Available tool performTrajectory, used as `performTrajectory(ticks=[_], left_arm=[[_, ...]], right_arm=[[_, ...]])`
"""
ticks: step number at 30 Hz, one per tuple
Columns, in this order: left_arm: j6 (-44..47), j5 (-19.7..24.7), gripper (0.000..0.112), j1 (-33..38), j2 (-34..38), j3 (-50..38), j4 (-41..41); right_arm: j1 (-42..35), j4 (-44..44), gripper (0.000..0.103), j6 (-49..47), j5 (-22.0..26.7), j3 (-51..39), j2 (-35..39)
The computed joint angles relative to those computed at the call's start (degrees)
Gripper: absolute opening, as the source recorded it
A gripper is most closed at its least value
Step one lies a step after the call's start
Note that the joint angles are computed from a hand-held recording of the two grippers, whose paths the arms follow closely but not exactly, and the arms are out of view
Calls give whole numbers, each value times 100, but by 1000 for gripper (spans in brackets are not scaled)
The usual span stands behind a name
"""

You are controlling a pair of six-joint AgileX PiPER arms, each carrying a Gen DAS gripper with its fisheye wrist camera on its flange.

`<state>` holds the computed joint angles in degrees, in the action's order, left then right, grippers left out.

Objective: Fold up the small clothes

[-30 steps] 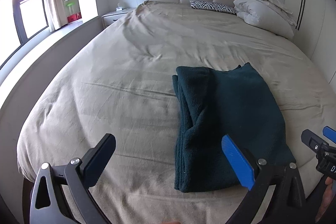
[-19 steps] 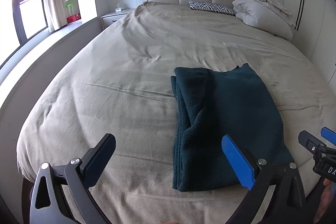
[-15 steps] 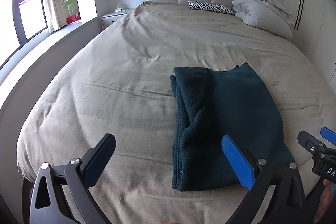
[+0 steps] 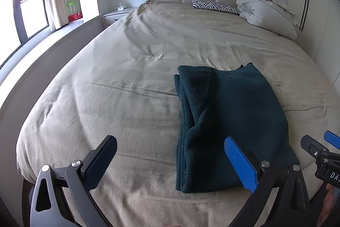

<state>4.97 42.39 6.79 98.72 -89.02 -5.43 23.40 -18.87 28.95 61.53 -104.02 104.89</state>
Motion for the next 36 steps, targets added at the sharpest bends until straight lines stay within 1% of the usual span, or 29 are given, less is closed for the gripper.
performTrajectory(ticks=[36], left_arm=[[49, -42, 103, 24, 0, 61, -35]], right_arm=[[-29, 33, 103, -22, -41, 59, -15]])
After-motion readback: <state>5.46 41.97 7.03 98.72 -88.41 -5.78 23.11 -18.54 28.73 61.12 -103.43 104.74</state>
